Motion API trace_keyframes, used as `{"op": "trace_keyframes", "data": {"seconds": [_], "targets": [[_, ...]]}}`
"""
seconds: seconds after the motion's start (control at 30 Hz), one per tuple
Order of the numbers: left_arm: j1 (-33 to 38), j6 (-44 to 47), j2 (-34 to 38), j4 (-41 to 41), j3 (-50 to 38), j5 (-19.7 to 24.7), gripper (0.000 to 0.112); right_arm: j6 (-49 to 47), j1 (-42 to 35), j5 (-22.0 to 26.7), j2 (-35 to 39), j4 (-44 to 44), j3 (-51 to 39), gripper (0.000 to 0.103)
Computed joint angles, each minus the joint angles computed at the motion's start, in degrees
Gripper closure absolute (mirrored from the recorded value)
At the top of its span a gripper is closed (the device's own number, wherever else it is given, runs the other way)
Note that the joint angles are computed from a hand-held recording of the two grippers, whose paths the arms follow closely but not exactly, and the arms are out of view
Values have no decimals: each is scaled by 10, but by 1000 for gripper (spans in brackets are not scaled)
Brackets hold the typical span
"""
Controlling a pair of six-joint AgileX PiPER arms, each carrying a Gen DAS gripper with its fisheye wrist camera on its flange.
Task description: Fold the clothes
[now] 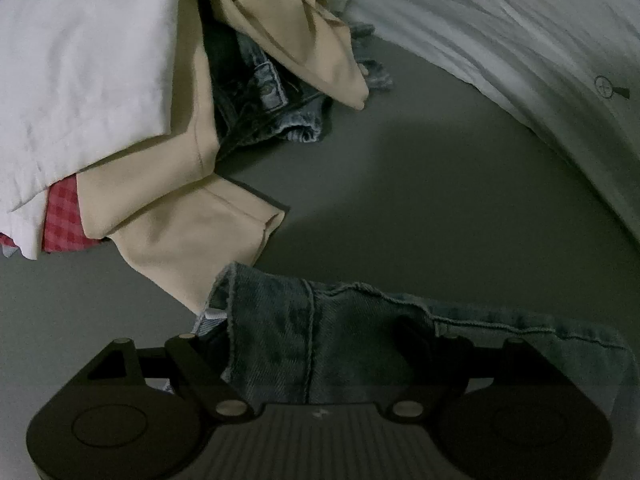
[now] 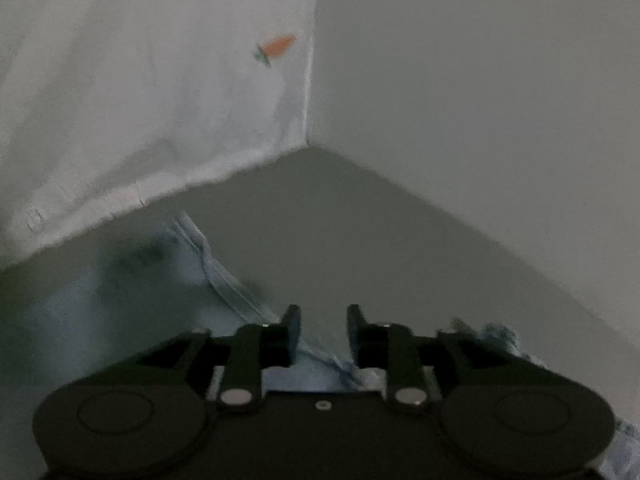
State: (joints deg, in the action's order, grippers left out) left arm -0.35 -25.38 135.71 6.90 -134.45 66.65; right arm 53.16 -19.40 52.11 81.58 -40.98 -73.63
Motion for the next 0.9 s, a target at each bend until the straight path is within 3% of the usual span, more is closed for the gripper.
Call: {"op": "trace_keyframes", "data": {"seconds": [0.17,0.37,0.43,0.6,0.7,0.77,0.83,0.9], "targets": [[7,5,-17,-13,28,-11,29,-49,14,-41,72,111,-102,68],[27,32,-94,-62,181,-125,30,-75,73,-64,149,208,-179,65],[33,58,-108,-80,210,-150,31,-66,96,-48,168,225,-194,65],[46,87,-126,-97,253,-193,44,8,153,-38,152,219,-167,65],[61,94,-137,-124,279,-227,62,28,169,-34,128,233,-142,64],[82,156,-151,-208,310,-259,85,22,176,-26,116,231,-130,64],[92,206,-174,-286,360,-308,91,35,192,-1,98,207,-120,64],[88,223,-191,-301,392,-345,94,64,199,-5,67,192,-83,63]]}}
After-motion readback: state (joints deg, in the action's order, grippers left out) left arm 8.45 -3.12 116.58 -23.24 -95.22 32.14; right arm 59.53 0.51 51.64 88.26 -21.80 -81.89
